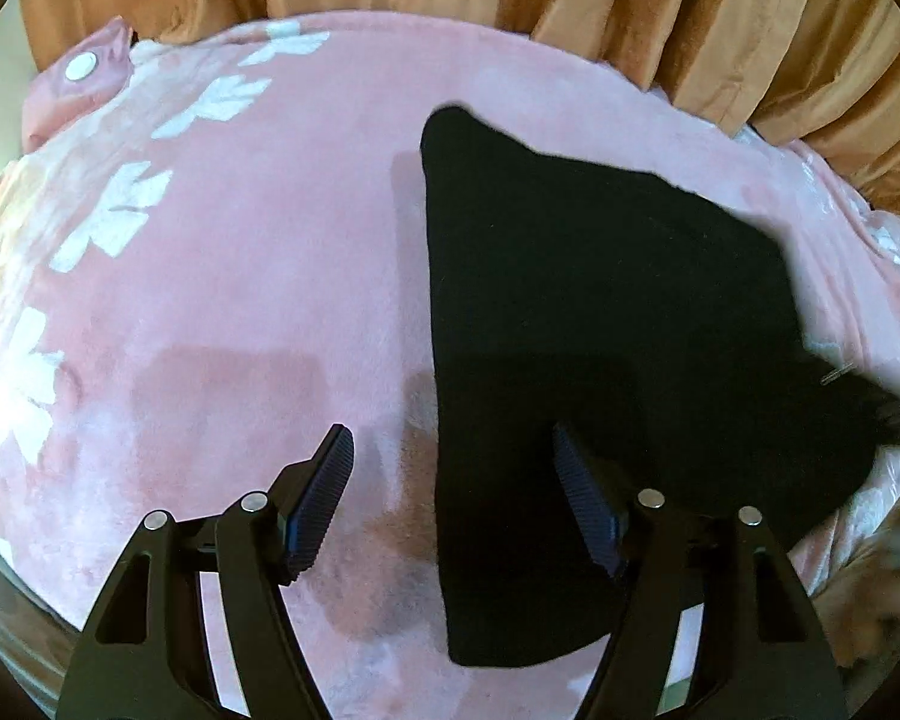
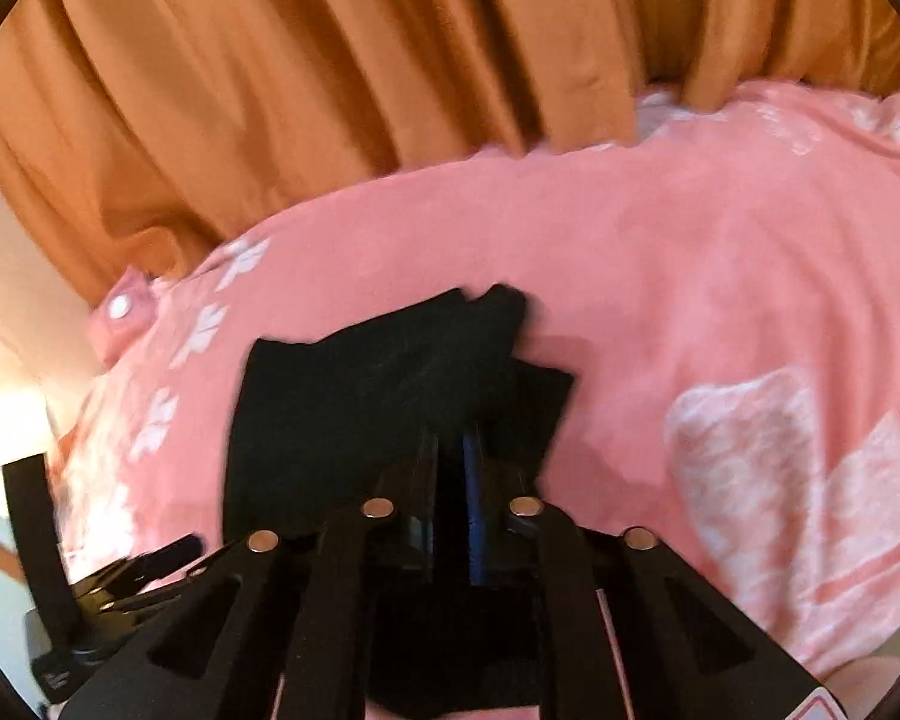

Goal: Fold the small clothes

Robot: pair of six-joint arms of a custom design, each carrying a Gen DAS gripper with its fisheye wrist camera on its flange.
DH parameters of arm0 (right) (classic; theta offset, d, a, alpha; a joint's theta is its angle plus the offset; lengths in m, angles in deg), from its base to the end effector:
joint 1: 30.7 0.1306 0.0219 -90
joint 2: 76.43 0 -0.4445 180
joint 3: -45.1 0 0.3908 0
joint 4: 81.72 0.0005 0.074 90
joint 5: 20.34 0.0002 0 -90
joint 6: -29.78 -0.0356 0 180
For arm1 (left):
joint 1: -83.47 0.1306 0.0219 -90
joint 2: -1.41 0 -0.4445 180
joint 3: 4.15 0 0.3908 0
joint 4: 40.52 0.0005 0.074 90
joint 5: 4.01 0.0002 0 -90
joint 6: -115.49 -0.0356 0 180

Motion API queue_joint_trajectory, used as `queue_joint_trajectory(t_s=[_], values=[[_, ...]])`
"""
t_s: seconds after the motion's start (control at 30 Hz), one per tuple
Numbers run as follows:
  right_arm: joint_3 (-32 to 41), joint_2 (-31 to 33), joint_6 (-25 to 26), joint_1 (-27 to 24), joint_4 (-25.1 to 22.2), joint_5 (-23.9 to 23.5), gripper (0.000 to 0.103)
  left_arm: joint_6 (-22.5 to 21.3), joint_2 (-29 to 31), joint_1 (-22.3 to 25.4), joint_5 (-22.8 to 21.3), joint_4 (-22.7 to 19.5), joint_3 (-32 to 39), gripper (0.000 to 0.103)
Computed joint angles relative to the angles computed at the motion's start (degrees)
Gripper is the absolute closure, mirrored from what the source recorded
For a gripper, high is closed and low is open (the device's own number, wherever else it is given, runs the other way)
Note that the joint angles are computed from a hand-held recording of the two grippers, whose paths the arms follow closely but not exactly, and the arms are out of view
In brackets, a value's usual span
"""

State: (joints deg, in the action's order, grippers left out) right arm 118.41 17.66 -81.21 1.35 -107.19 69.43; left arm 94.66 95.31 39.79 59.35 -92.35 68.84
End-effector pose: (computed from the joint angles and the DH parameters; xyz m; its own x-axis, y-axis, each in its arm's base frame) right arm 0.4194 0.2622 0.3560 -0.7626 -0.0548 -0.6446 -0.2783 0.9273 0.2504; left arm 0.3350 -0.2985 0.3335 -0.7326 -0.4555 -0.5057 -0.4602 0.8790 -0.1251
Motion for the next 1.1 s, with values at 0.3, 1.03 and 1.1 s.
queue_joint_trajectory(t_s=[0.3,1.03,1.1], values=[[-3.25,-3.84,-2.93,-0.39,0.27,-3.37,0.045,2.68,-4.62,2.61,4.01,8.69,-4.56,0.017],[7.24,-6.67,0.08,7.47,6.24,-6.30,0.081,-24.84,-18.79,7.30,3.68,15.59,1.01,0.076],[9.05,-7.21,0.29,8.30,8.03,-7.92,0.081,-27.46,-20.14,6.93,-0.27,13.96,2.55,0.073]])
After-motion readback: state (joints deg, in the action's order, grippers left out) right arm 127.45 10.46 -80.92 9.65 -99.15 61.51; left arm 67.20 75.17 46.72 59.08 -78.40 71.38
